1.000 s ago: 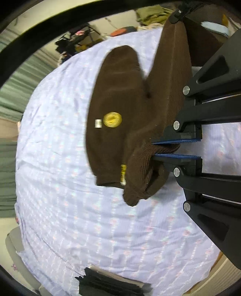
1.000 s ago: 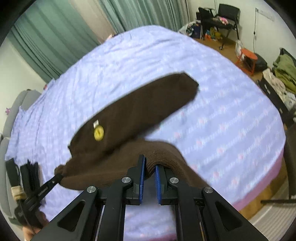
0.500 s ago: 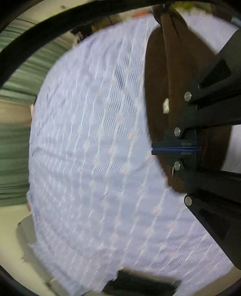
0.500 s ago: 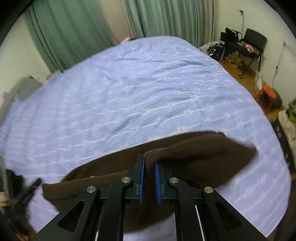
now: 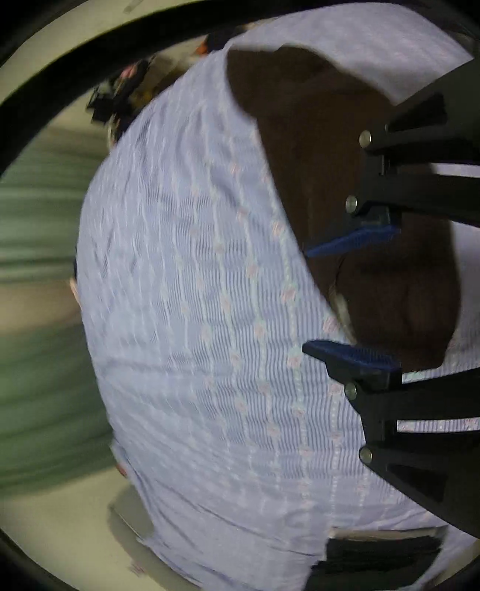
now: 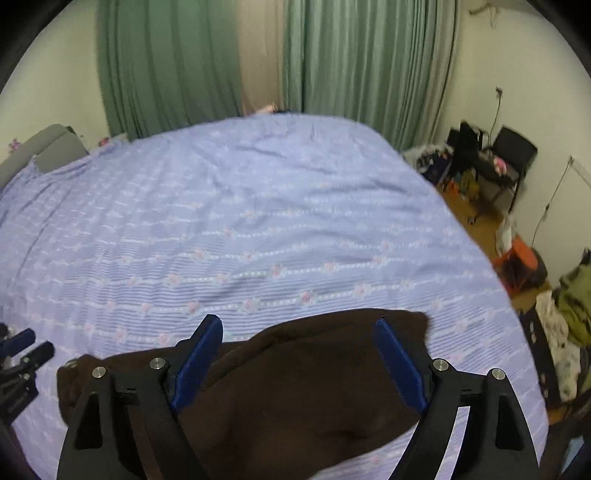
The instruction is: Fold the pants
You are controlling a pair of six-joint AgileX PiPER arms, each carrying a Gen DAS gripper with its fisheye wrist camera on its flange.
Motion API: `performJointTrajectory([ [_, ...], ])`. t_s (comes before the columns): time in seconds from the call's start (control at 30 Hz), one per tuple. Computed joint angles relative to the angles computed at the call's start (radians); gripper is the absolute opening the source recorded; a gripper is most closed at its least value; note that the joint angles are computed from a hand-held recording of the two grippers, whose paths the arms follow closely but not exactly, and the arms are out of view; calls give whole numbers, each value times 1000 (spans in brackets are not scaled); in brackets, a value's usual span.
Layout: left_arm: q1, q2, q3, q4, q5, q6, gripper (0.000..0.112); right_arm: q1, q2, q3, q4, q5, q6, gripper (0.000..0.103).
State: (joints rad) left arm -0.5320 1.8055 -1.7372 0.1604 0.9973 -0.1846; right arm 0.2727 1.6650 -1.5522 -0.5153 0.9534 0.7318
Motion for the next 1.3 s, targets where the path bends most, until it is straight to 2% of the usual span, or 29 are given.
performJointTrajectory([
  [0.13, -29, -117, 131, -124, -22, 154, 57, 48, -182, 178, 0, 1, -6, 85],
  [0.23, -85, -166, 184, -144, -14, 187, 57, 87, -316, 322, -31, 35, 41, 85],
  [0.33, -166, -198, 226, -135, -21, 160, 57, 63, -407, 421, -50, 70, 60, 85],
  [0.47, -281, -211, 287, -93, -80, 49, 60, -87, -471, 482, 40, 78, -29, 85],
  [0.57, -385, -183, 319, 25, -120, -25, 60, -130, -517, 542, 46, 57, -64, 85],
  [0.7, -442, -94, 316, 142, -172, -10, 60, -125, -547, 627, 74, 24, -98, 84],
  [0.9, -477, 85, 199, 254, -196, 47, 60, -149, -585, 749, 220, -65, -169, 80],
  [0.93, -477, 117, 173, 274, -195, 53, 55, -155, -591, 768, 243, -81, -176, 78],
  [0.97, -475, 151, 137, 285, -177, 65, 49, -161, -592, 784, 268, -98, -185, 75],
  [1.03, -447, 187, 81, 213, -151, 139, 37, -176, -591, 802, 308, -122, -205, 70],
  [1.1, -412, 226, -6, 123, -97, 205, 29, -204, -587, 813, 371, -151, -261, 58],
  [1.2, -341, 251, -141, -43, 3, 284, 26, -230, -569, 807, 468, -184, -360, 50],
  [1.3, -248, 286, -289, -192, 90, 319, 25, -243, -548, 782, 571, -215, -475, 49],
])
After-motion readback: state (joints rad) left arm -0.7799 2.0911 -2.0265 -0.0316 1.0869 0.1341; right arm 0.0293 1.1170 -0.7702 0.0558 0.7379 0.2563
